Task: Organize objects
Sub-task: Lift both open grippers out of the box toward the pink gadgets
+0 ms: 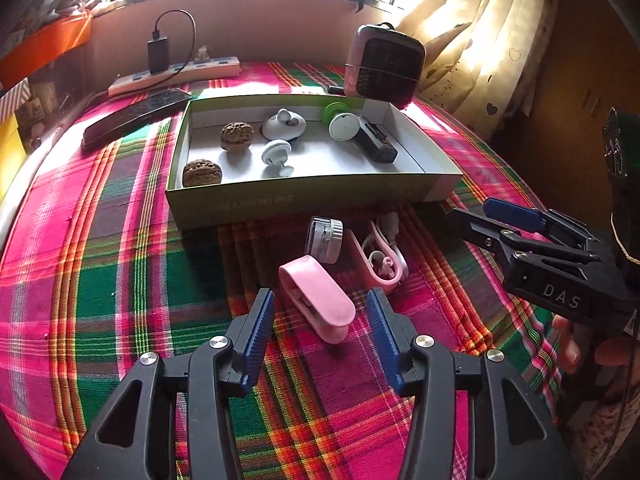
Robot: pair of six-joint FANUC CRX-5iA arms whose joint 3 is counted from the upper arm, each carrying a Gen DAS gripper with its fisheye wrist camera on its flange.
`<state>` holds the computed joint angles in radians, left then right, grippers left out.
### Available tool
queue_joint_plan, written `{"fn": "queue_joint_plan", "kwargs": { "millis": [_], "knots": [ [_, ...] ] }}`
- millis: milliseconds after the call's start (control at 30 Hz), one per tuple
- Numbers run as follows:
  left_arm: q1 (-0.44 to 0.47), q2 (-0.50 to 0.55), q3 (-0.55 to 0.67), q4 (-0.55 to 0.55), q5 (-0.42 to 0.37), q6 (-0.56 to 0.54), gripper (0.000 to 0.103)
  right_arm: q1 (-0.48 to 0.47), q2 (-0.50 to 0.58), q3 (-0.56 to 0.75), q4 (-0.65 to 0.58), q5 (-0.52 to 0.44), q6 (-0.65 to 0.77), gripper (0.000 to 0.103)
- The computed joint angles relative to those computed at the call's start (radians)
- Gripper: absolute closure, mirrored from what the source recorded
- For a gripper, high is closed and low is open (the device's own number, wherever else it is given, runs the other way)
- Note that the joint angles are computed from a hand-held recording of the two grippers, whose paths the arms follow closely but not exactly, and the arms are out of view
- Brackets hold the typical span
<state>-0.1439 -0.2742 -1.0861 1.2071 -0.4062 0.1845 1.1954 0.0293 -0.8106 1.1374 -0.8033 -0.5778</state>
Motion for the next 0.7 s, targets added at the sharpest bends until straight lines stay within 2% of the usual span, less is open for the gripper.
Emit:
{"fn": "queue_joint_plan", "kwargs": {
  "millis": [67, 167, 633, 700],
  "knots": [
    [-0.005, 0.01, 0.008, -0.033, 0.025, 0.036, 0.056, 0.004, -0.001, -0.003, -0.005, -0.003, -0.002, 0.042],
    [-0.03, 0.014, 0.004, -0.005, 0.059, 0.018, 0.056, 0.001, -0.002, -0.008, -0.005, 0.007, -0.002, 0.042],
    [-0.065, 0.038, 0.007, 0.096, 0.12, -0.058, 0.058, -0.016, 0.013, -0.006, 0.004, 0.051, 0.003, 0.042],
    [-0.073, 0.035, 0.004, 0.097, 0.145, -0.066, 0.064, -0.016, 0.016, -0.002, 0.002, 0.051, 0.007, 0.042]
  ]
}}
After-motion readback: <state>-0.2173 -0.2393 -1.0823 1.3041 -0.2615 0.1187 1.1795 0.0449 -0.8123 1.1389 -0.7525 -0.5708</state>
